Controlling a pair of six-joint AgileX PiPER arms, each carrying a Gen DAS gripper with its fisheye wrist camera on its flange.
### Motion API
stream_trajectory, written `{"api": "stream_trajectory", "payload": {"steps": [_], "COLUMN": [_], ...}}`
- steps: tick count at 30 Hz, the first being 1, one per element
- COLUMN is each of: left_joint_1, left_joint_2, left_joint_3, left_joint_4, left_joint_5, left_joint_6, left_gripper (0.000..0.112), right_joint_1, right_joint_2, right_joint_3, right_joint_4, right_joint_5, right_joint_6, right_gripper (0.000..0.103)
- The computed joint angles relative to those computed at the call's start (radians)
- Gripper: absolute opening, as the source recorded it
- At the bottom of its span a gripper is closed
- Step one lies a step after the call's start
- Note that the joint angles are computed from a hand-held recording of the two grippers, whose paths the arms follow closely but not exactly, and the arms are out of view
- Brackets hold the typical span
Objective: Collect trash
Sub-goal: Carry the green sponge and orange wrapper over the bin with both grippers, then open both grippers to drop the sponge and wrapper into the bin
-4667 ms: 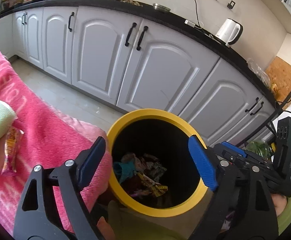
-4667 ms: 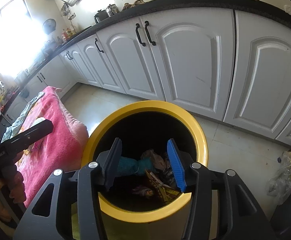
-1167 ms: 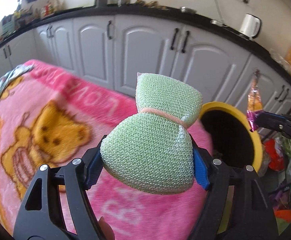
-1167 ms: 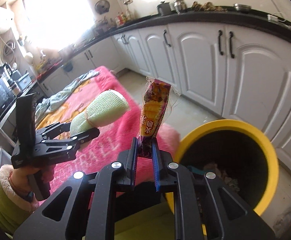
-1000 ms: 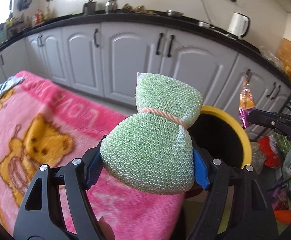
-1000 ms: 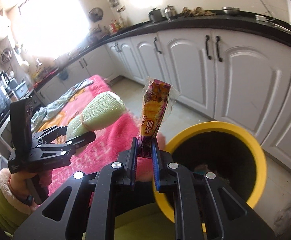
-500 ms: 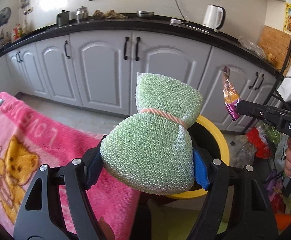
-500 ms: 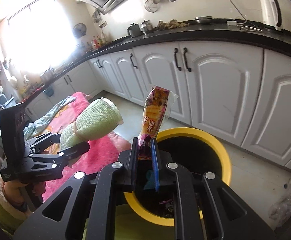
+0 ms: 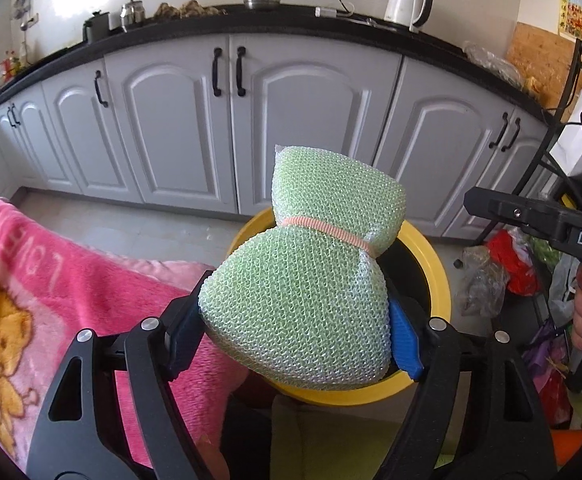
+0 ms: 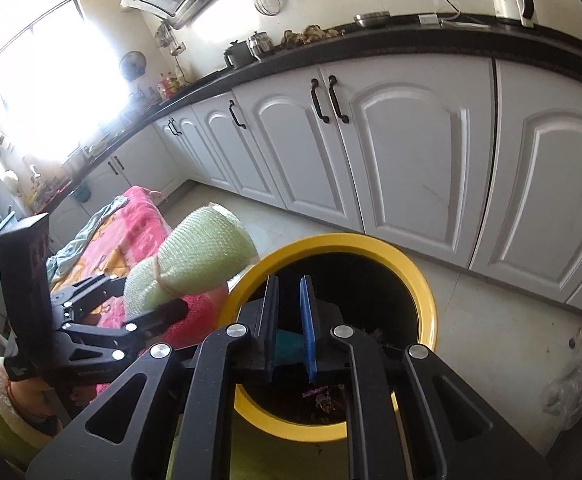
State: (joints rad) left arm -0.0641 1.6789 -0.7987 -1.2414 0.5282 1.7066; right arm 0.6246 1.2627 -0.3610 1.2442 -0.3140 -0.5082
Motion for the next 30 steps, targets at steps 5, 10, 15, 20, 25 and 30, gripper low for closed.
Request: {"api": "stream_trajectory", "payload": {"steps": [5,10,15,20,25,30], "left_joint_1": [-0.051,-0.088,-0.112,-0.098,-0.086,-0.067], "left_joint_2": [0.044,0.07,0.088,0.101,0.096,0.084], "left_joint_3": [-0.007,-0.009,-0.012,-0.019,-0.019,-0.022], "left_joint_4": [0.005,-0.005,0.0,0.014,0.021,0.033], "left_joint_5": [-0.049,-0.08,-0.11,-0.105,-0.1,-0.081], "left_joint_6": [-0.021,-0.027,-0.037,-0.056,-0.063,-0.079], "left_gripper": [0.071,0.071,0.076,0.079,0.079,0.08], "right_joint_1": [-0.03,-0.056,-0.077,-0.078,-0.067,-0.067], "right_joint_2": [0.005,0.009,0.022,0.025,0.031,0.034], "right_joint_3": [0.017,0.018,0.027,0.032,0.03,0.028], "right_joint_4": [-0.087,-0.106,-0.164,-0.177,-0.172,-0.168], "right_joint_5": [0.024,0.046,0.059,0.053,0.049,0.051], "right_joint_6": [0.097,0.116,0.183,0.202,0.198,0.189], "right_gripper": [0.012,0.012,0.018,0.024,0.026,0.031]}}
